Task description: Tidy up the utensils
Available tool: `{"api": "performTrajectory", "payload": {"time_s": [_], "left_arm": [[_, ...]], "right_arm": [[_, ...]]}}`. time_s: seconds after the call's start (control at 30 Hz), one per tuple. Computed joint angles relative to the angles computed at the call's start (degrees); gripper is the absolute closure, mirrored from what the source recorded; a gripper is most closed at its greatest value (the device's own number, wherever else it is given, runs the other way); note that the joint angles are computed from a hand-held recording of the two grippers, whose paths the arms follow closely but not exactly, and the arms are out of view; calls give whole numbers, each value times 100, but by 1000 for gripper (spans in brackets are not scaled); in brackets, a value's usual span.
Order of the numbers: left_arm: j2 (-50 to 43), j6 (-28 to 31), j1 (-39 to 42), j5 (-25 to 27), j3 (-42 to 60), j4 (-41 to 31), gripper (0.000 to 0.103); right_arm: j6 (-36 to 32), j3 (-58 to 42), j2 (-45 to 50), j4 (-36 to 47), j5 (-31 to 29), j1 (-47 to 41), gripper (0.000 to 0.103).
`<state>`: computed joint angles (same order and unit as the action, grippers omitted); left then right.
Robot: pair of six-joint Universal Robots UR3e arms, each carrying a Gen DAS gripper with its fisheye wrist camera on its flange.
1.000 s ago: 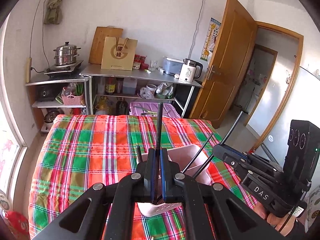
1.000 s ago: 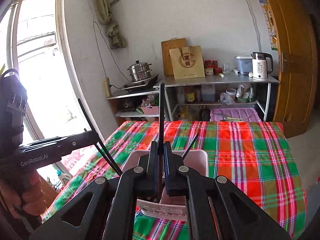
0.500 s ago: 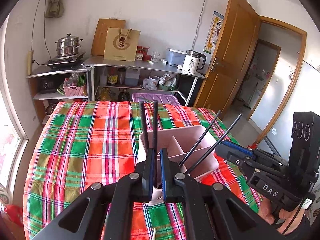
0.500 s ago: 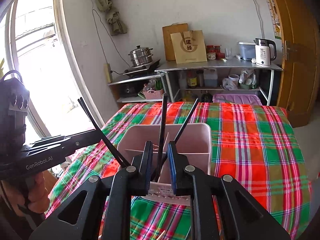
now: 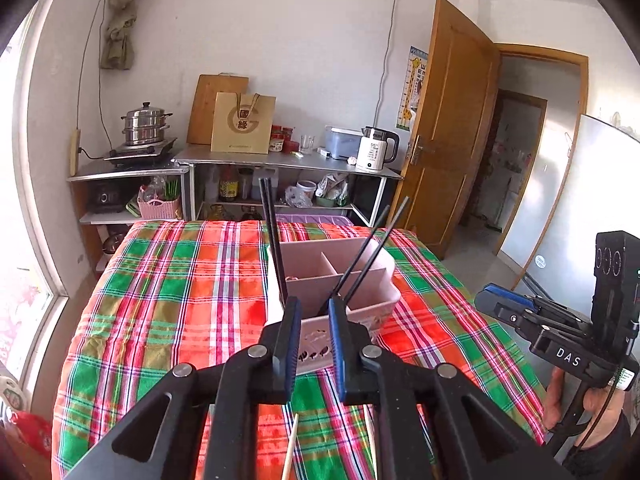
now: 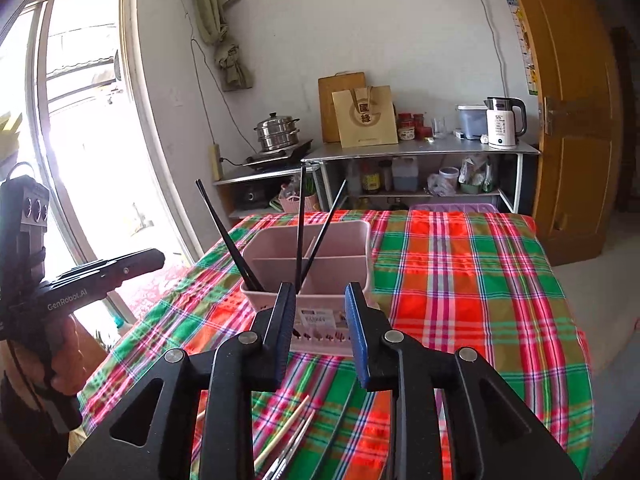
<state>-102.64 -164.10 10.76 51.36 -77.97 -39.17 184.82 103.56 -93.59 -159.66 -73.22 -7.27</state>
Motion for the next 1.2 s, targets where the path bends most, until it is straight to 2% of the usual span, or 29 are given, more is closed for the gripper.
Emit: {"api": "performTrajectory", "payload": {"time_s": [0.3,0.57,0.93,1.2], "left_arm": [[1695,448,292,-538,-2738,651,85],[2436,1068,367,-566,-3868,410,85],[1862,894,-147,-228,-3658,447,85],[753,534,-748,133,-2656,267,84]], "right_arm": [[-42,1994,-1670,-101,-65,-354,76],[-68,2960,-2505,196,-73,-504,76],[-140,3178,-2373,96,-82,-620,76],[-204,2981,-1598,-154,-192,-554,76]]}}
